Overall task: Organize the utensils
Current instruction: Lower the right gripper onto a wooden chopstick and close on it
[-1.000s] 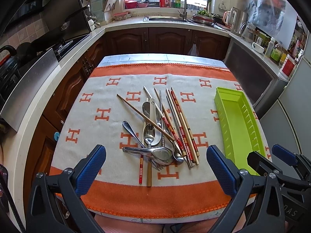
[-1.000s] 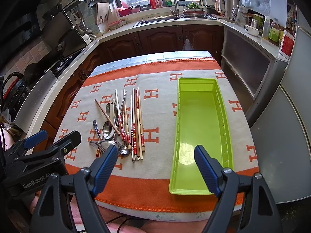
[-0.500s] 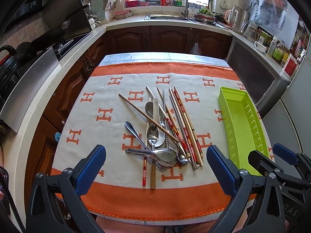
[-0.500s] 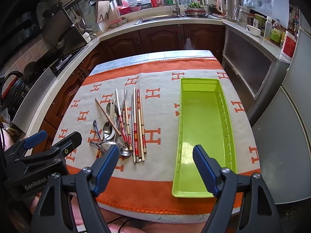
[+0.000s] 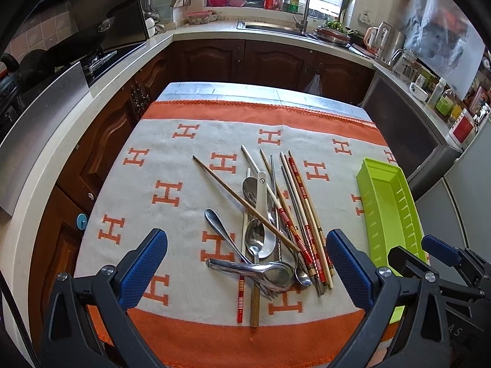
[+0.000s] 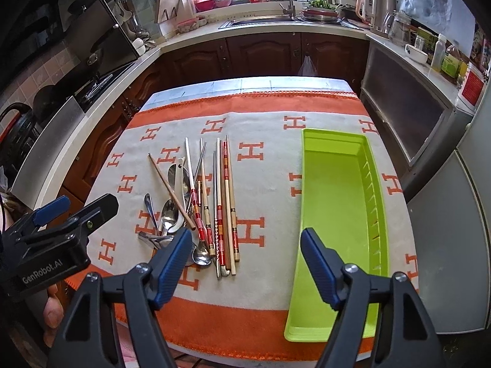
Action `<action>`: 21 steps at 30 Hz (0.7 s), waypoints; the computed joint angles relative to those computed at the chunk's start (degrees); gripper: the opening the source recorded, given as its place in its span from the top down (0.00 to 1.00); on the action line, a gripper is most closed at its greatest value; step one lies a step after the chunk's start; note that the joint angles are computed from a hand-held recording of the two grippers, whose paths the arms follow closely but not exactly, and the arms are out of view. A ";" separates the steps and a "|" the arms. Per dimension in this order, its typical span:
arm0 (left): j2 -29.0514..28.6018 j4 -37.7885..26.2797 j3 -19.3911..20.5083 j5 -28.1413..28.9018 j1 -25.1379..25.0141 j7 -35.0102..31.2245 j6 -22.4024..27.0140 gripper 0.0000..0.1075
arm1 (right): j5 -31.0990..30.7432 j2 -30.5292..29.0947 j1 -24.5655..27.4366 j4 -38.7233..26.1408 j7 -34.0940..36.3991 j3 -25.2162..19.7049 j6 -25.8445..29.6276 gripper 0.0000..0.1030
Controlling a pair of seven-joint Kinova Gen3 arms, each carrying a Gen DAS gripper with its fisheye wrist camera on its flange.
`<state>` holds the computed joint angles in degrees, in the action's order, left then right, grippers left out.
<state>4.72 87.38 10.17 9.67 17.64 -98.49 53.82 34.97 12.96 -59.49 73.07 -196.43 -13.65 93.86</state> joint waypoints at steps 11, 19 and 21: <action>8.37 -6.03 -1.73 -0.66 -2.87 0.83 3.75 0.13 | -5.04 -0.03 8.01 2.93 10.32 1.89 -9.59 0.49; 16.25 -12.42 -1.19 2.68 -5.11 -0.45 9.41 0.45 | -15.22 0.51 17.53 8.07 20.85 3.48 -22.41 0.77; 18.77 -15.04 -0.89 3.73 -5.17 -0.17 11.97 0.53 | -18.14 0.76 19.85 9.41 23.88 3.91 -25.66 0.79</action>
<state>23.49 72.33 9.27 13.39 12.47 -98.66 65.79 16.83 13.72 -39.64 82.48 -172.55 -9.74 68.20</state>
